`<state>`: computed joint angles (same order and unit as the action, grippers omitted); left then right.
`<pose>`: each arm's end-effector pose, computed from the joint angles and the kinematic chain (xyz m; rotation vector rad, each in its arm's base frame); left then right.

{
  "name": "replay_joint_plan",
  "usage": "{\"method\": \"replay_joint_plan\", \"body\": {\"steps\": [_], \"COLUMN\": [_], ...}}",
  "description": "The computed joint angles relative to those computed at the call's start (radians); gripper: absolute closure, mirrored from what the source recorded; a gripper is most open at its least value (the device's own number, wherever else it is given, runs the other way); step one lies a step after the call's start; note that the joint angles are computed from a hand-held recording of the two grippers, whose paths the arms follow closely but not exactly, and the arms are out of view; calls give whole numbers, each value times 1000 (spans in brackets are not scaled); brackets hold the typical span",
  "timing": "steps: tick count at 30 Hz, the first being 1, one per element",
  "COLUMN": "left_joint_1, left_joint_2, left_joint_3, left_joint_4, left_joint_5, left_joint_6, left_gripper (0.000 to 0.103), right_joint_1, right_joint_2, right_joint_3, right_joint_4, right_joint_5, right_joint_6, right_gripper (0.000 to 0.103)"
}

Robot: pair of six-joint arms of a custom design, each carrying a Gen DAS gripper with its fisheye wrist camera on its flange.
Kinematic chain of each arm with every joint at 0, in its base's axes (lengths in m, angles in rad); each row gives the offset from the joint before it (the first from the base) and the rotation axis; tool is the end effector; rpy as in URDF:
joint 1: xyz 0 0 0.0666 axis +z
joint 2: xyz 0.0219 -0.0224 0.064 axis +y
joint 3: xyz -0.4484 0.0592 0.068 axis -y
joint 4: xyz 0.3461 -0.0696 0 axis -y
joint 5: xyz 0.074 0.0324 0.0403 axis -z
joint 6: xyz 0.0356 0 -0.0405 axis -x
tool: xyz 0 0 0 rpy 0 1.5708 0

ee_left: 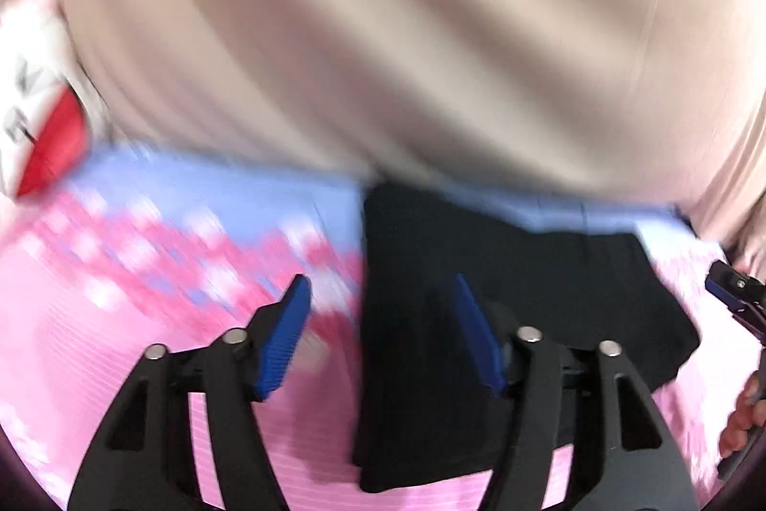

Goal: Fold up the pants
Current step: 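Lower the folded pants onto the sheet beside the pillow and open both grippers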

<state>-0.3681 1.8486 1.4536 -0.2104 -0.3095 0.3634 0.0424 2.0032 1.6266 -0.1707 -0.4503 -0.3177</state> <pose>0.5807 -0.2128 0.3484 -0.1697 2.1383 -0.0892 0.6826 0.0441 0.3266 0.0207 2.1332 0.6896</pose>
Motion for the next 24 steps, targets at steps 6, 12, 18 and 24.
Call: {"method": "replay_joint_plan", "body": {"steps": [6, 12, 18, 24], "left_joint_1": [-14, 10, 16, -17], "left_joint_2": [76, 319, 220, 94], "left_joint_3": [200, 474, 329, 157], "left_joint_4": [-120, -455, -320, -249], "left_joint_5": [23, 3, 17, -23], "left_joint_6": [-3, 39, 70, 34], "left_gripper": [18, 21, 22, 19], "right_joint_1": [70, 67, 97, 103], "right_joint_2": [92, 245, 107, 13], "right_joint_3": [223, 401, 194, 21], "right_joint_4": [-193, -378, -276, -170], "right_joint_5": [-22, 81, 127, 172], "right_joint_6": [94, 50, 191, 173], "right_gripper": [82, 99, 92, 95]}}
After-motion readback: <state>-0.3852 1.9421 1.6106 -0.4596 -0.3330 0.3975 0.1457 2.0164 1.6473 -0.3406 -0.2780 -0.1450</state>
